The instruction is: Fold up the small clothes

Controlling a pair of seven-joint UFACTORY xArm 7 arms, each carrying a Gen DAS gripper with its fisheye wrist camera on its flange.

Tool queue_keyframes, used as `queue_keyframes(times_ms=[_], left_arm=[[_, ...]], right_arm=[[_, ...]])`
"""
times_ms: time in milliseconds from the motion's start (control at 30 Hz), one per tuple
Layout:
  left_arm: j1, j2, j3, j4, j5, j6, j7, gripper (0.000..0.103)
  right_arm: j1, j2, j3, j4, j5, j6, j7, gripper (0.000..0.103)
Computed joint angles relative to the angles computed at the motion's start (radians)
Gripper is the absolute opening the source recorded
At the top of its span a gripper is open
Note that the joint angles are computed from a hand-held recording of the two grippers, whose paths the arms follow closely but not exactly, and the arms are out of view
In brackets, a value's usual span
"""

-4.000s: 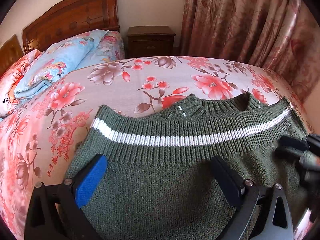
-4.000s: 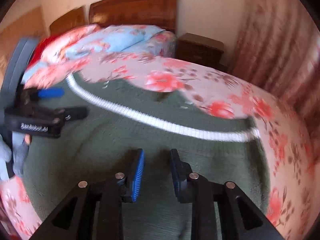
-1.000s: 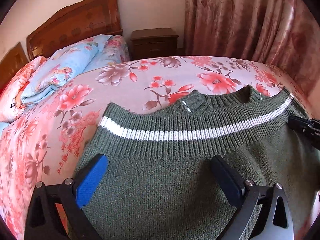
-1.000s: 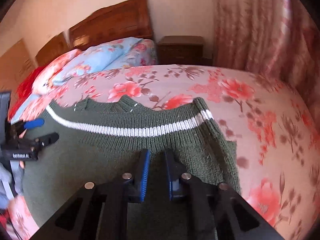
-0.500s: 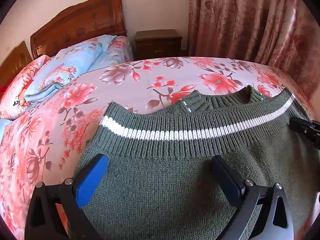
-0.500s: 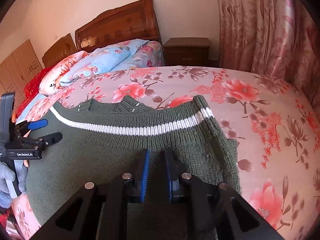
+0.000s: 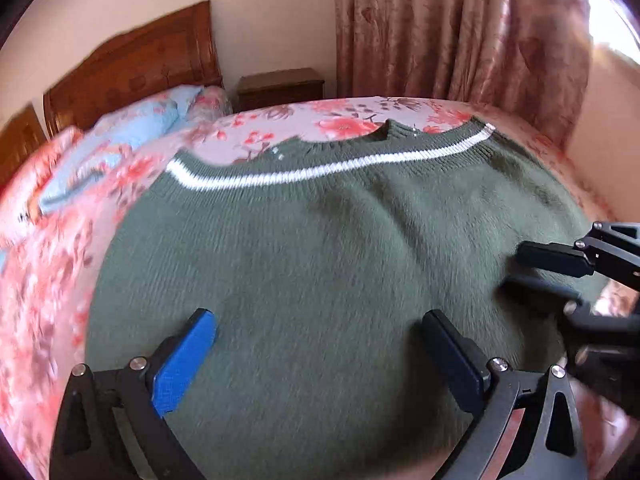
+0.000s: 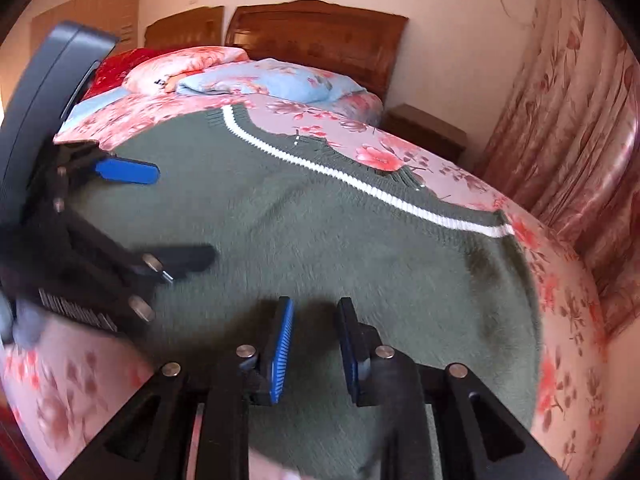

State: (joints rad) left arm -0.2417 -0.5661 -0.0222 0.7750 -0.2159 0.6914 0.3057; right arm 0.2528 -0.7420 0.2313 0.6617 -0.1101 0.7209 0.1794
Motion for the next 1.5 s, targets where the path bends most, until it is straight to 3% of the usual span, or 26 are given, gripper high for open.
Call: queue_keyframes(times_ms=[67,167,267,333,400,500,633,767,833,933,1033,1133,1200,1267,1333,1500], left_arm=[[0.024,-0.017,0.022,-0.006,0.015,0.023,0.009,0.103],[0.027,-0.036,0.08,-0.006,-0.028,0.075,0.043,0.103],[0.109,-0.054,0.025,0.01,0.072,0.111,0.003,0.103],[0.126,-0.071,0.022,0.018,0.079,0.115,-0.028,0.103],[0.111,-0.07,0.042,0.037,0.046,0.101,-0.036,0.103],[0.055,-0.007,0.049,0.101,-0.017,0.09,-0.018,0.103],[0.018,0.131,0.004,0.195,-0.044,0.075,-0.03,0.103],[0.014,0.238,-0.027,0.252,-0.055,0.084,-0.087,0.103],[-0.002,0.254,-0.02,0.227,-0.041,0.063,-0.105,0.103],[-0.004,0.194,-0.034,0.122,-0.055,-0.067,-0.041,0.103],[-0.025,0.181,-0.012,0.104,-0.075,-0.072,0.003,0.103],[-0.036,0.195,0.004,0.121,-0.103,-0.06,0.039,0.103],[-0.032,0.193,0.002,0.12,-0.107,-0.061,0.045,0.103],[-0.032,0.185,0.0,0.108,-0.114,-0.072,0.051,0.103],[-0.033,0.187,0.002,0.104,-0.121,-0.082,0.057,0.103],[-0.03,0.189,-0.001,0.106,-0.121,-0.08,0.057,0.103]], right_arm=[[0.02,-0.072,-0.057,-0.032,0.044,0.046,-0.019,0.024],[-0.017,-0.206,-0.107,-0.084,0.064,0.132,-0.024,0.025],[-0.084,-0.342,-0.121,-0.099,0.074,0.292,0.01,0.026],[-0.123,-0.426,-0.136,-0.111,0.089,0.393,0.047,0.026],[-0.136,-0.527,-0.206,-0.152,0.178,0.426,0.104,0.026],[-0.17,-0.648,-0.288,-0.246,0.332,0.407,0.225,0.028],[-0.18,-0.617,-0.285,-0.288,0.4,0.324,0.274,0.032],[-0.162,-0.525,-0.287,-0.287,0.437,0.211,0.285,0.056],[-0.163,-0.496,-0.306,-0.296,0.461,0.146,0.296,0.061],[-0.182,-0.495,-0.332,-0.347,0.519,0.02,0.351,0.061],[-0.181,-0.508,-0.338,-0.385,0.547,-0.059,0.392,0.06],[-0.142,-0.464,-0.343,-0.335,0.508,0.005,0.374,0.061],[-0.225,-0.461,-0.281,-0.284,0.413,0.097,0.412,0.061],[-0.289,-0.47,-0.278,-0.273,0.355,0.121,0.434,0.061],[-0.252,-0.456,-0.369,-0.28,0.395,0.112,0.396,0.063],[-0.168,-0.352,-0.369,-0.233,0.417,0.096,0.281,0.064]])
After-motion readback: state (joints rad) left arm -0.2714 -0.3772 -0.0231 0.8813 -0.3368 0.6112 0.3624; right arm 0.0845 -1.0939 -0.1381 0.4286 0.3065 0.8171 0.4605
